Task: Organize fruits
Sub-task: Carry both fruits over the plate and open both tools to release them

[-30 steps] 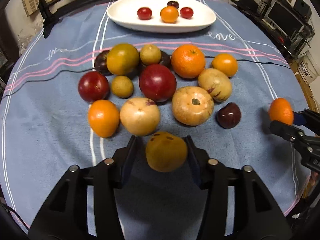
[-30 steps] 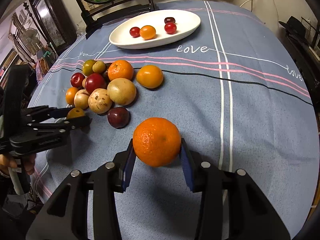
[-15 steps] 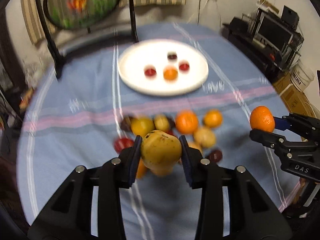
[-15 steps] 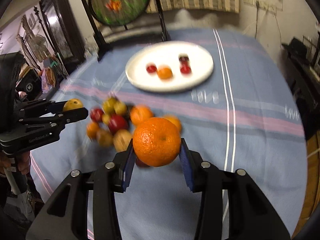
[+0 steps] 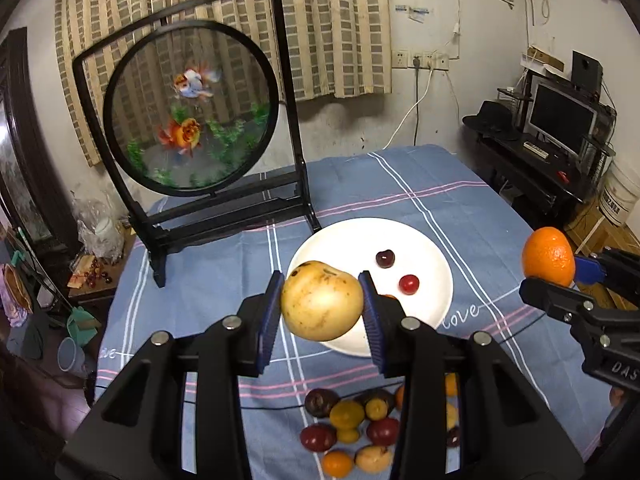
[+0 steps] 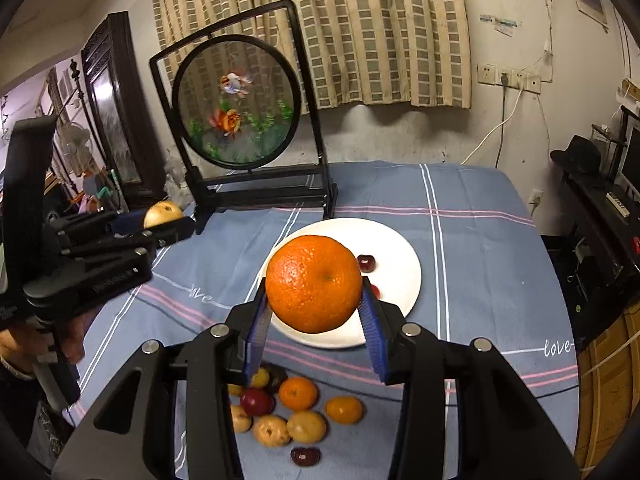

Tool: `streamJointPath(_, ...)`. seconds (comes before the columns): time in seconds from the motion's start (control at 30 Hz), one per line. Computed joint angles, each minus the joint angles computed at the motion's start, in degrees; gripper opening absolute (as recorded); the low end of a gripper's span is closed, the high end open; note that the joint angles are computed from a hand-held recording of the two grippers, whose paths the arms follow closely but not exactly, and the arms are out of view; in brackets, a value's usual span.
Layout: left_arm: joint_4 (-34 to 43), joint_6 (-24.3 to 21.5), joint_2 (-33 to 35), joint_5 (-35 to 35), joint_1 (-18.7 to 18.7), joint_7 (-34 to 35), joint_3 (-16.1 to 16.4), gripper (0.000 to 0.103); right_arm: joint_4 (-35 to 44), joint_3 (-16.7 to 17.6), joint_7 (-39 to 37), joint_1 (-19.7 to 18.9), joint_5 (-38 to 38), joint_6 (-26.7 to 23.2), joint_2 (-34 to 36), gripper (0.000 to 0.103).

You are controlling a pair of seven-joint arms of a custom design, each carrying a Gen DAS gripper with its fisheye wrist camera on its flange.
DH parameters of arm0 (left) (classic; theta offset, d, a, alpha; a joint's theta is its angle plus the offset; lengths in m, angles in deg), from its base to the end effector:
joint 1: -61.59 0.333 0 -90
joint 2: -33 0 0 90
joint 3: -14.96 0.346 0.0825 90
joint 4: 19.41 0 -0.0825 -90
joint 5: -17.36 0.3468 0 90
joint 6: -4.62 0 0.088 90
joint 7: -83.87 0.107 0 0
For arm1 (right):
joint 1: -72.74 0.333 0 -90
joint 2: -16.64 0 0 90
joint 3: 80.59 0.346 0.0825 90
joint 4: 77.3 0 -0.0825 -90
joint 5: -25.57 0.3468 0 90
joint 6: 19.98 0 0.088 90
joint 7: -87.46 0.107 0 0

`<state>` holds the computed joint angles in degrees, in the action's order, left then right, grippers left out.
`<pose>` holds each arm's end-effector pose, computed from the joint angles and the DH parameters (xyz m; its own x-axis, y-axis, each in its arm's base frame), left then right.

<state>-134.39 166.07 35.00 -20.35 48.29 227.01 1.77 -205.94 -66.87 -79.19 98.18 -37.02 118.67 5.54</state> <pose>0.5280 -0.2272 0.5685 -0.7165 -0.6924 -0.0851 -0.4086 0.5154 -0.7533 0.3726 0.3072 0.5327 -0.2937 -0.9435 -0.1533 -0.5357 0.2953 -0.7911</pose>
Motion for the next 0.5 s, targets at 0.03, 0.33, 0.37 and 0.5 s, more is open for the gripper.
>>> streamJointPath(0.03,0.06,0.39,0.69,0.02,-0.15,0.16,-0.13,0.038,0.05,-0.41,0.22,-0.33,-0.26,0.65,0.43,0.043)
streamJointPath(0.33,4.46,1.19,8.74,9.74,-2.37,-7.31,0.13,0.038,0.73,-3.31,-0.50,-2.32,-0.13,5.22,4.86,0.043)
streamJointPath(0.37,4.94,1.49,9.59,11.02,-2.73,-8.23,0.38,0.038,0.85,-3.73,-1.01,-2.59,0.04,5.75,5.24,0.043)
streamJointPath(0.5,7.44,0.93,12.69,15.02,-3.75,-11.53,1.36,0.038,1.64,-5.18,-3.48,-3.64,0.99,8.05,7.51,0.043)
